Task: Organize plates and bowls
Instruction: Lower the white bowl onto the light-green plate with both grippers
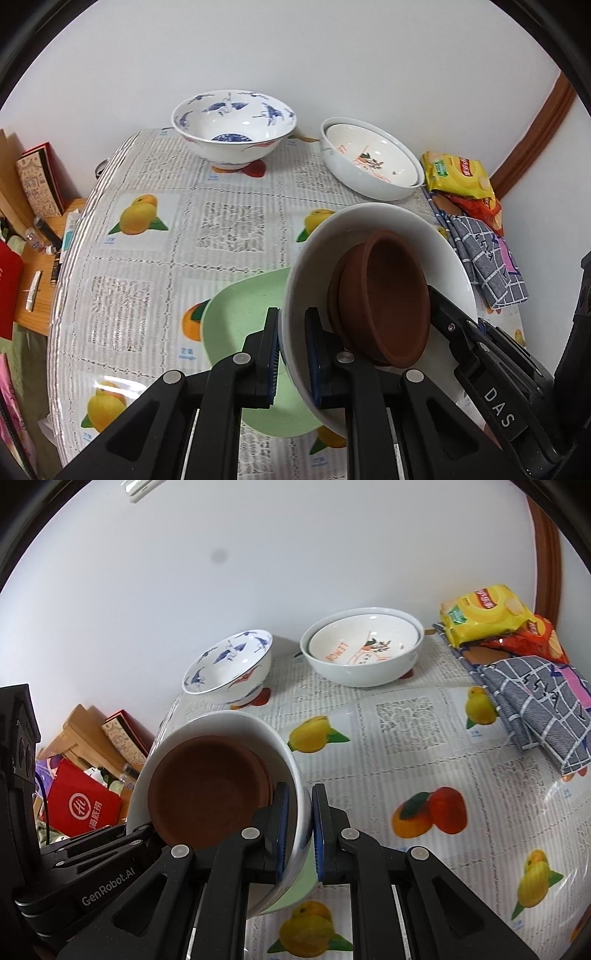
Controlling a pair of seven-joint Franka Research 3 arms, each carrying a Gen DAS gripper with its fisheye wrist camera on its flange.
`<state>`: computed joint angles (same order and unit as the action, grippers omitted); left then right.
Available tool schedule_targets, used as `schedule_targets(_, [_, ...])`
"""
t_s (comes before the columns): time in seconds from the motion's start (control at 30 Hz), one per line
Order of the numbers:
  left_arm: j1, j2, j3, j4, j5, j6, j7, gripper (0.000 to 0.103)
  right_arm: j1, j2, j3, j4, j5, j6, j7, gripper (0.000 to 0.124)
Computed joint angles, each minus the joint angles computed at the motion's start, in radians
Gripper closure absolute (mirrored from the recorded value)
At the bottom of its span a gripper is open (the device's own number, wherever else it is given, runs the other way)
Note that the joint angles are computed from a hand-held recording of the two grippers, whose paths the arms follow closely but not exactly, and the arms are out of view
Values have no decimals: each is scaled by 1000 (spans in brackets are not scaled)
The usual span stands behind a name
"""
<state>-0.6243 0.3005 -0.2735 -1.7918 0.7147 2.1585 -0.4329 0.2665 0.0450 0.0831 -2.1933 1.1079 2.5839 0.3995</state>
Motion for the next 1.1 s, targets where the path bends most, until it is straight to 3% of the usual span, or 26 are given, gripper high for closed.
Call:
schedule_targets(0.2, [14, -23, -3, -58, -15, 32, -24, 90, 14, 17, 13, -5, -9, 12, 1, 112])
schedule_targets(0.73, [51, 1, 11, -168, -47, 206, -72, 90, 19, 132, 47, 22, -123, 51, 72, 112])
schedule_targets(1.1, [43, -7, 18, -184, -8, 221, -103, 89, 4, 136, 64, 21, -88, 57, 20, 111])
